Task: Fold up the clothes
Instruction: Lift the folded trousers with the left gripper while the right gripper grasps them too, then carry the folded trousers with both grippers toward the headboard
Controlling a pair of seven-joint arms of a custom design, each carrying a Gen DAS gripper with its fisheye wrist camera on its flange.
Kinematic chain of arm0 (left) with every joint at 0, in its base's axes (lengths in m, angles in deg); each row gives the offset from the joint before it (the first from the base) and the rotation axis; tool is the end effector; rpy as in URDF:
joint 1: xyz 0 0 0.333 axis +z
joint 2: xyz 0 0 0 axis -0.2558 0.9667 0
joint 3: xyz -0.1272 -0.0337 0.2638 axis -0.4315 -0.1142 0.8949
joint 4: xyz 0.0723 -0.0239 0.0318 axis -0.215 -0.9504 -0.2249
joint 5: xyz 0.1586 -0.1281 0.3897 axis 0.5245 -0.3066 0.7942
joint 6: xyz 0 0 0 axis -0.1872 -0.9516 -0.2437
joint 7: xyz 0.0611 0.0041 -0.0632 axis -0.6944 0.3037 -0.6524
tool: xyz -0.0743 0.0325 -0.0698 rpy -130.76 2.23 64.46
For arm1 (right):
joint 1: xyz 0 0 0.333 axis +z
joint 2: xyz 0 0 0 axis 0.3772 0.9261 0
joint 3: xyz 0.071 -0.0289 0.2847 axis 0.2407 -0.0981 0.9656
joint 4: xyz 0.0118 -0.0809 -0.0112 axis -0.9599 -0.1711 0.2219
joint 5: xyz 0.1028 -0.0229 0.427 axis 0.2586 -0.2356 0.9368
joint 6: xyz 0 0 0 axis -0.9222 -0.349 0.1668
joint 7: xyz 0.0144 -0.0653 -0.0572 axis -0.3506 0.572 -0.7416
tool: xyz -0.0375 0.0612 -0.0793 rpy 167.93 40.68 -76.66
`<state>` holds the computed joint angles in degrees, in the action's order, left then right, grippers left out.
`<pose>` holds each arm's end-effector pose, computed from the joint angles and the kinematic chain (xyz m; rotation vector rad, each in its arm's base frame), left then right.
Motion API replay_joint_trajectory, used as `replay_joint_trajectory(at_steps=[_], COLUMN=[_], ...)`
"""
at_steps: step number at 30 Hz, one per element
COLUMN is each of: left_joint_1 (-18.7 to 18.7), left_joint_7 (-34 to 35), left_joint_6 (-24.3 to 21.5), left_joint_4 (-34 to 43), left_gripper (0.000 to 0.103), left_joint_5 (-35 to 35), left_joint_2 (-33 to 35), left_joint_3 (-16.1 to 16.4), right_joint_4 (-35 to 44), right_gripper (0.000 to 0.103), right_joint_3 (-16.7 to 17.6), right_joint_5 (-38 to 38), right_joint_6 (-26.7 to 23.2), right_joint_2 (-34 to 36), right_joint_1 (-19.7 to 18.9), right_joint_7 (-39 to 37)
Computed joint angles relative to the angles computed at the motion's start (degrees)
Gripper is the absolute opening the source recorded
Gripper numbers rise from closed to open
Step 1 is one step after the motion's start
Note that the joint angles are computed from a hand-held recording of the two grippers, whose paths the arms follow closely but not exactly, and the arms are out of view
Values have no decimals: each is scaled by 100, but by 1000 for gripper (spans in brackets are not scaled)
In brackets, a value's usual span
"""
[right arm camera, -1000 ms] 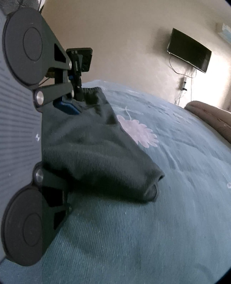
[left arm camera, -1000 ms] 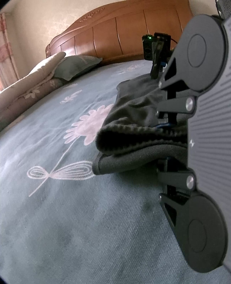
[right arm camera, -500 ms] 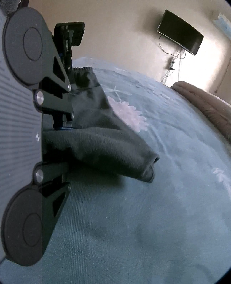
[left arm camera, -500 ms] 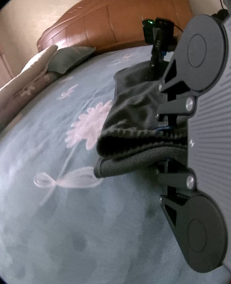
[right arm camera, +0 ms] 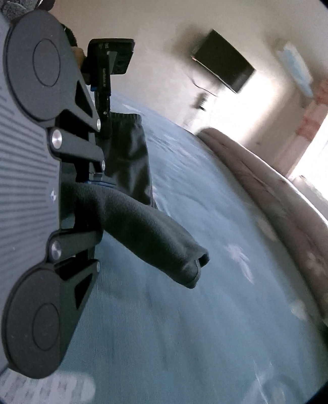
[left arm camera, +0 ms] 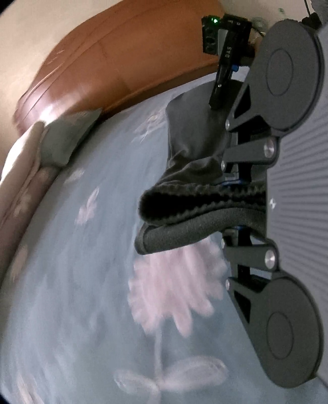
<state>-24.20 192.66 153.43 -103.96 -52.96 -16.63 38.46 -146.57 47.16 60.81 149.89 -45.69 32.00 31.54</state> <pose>0.3959 -0.0173 0.3931 1.9467 -1.9927 1.2078 0.4309 0.0271 0.3704 -1.6117 1.3048 0.3346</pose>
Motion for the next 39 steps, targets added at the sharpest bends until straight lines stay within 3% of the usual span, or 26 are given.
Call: replay_joint_trajectory(at_steps=[3,7,11,16,23,30,36,39], left_joint_1=[-426,-728,-789,-763,-804,-1208,-1695,-1795], left_joint_7=[333,720,939,738,21,-715,-1316,-1449], left_joint_6=[-61,-199,-344,-327,-85,114,-68,-143], left_joint_4=[648,1560,2508,3741,5528,7118,8386,8569], left_gripper=[24,24,24,23,23,22,22,22], left_joint_5=[-159,-355,-320,162,1572,3154,4255,4560], left_joint_2=[751,1759,2698,3832,5317,6604,7576,7727], left_joint_3=[-113,-530,-1063,-1714,-2355,-2658,-2643,-2624], right_joint_4=[-382,-943,-1318,-1522,-1762,-1748,-1582,-1673], right_gripper=[17,17,18,19,20,20,20,20], right_joint_3=[-108,-374,-661,-1043,-1408,-1665,-1659,-1287], right_joint_5=[-129,-412,-736,-1003,-633,-115,755,942], right_joint_6=[277,659,1043,1449,2190,2548,2784,2890], right_joint_2=[-544,-1292,-1799,-2062,-2349,-2146,-1757,-1803], right_joint_1=[-306,-735,-1104,-1399,-1204,-958,-702,-851], right_joint_7=[86,327,569,648,518,304,-232,-181])
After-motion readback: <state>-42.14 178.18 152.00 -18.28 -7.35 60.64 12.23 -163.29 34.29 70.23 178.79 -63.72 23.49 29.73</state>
